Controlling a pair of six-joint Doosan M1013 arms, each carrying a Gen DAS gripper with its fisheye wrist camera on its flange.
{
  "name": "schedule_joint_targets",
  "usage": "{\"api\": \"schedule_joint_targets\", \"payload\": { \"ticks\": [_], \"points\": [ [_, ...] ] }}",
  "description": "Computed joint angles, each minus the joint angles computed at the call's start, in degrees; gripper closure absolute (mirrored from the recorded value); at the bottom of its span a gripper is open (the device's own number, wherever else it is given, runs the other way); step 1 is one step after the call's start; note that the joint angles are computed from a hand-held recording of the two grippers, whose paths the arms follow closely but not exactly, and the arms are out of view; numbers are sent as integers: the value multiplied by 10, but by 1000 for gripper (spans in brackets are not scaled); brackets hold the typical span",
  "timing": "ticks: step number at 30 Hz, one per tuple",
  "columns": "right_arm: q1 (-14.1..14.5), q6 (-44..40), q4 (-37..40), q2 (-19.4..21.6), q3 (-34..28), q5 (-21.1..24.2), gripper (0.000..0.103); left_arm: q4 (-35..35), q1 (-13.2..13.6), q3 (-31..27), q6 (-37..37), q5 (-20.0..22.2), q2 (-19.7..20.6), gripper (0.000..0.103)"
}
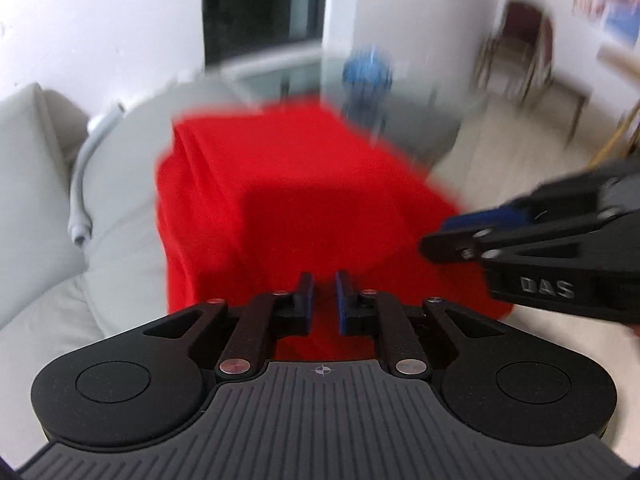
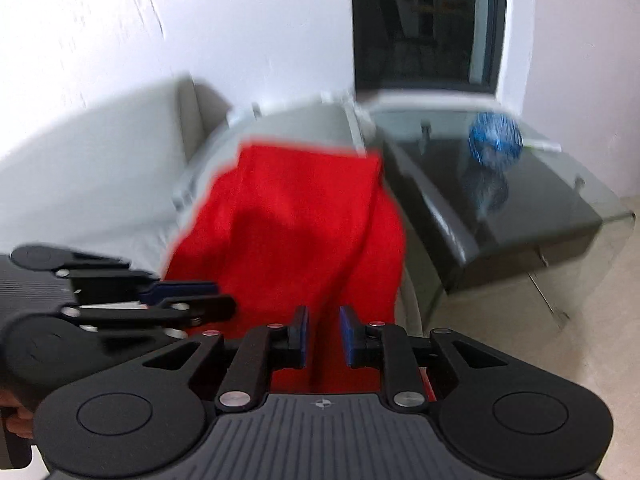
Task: Fold clothes
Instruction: 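Carry the folded sweatpants with both grippers onto the stack on the sofa arm, then open both grippers and withdraw from the stack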
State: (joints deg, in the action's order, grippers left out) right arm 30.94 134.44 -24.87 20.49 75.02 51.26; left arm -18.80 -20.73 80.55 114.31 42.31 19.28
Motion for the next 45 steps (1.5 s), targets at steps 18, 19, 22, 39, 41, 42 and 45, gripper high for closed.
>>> {"api": "schedule_joint_targets", "payload": {
  "ticks": [18,19,22,39,41,42,45],
  "points": [
    [57,53,14,-60,-88,165,14,186,-12,-53,-255,182,-114,32],
    [64,49,15,-62,-101,187,11,183,-11,-55,-259,192,-120,27],
    [81,43,20,-63,-133,239,8,184,-16,-53,-271,215,-138,22],
    [142,24,5,-69,-165,336,7,190,-27,-10,-309,257,-210,22],
    [143,23,6,-68,-166,338,7,190,-27,-11,-312,261,-210,22],
    [144,22,7,-68,-166,339,7,191,-27,-11,-313,262,-209,22],
    [142,23,10,-67,-164,339,7,191,-27,-12,-314,265,-207,22]
  ]
}}
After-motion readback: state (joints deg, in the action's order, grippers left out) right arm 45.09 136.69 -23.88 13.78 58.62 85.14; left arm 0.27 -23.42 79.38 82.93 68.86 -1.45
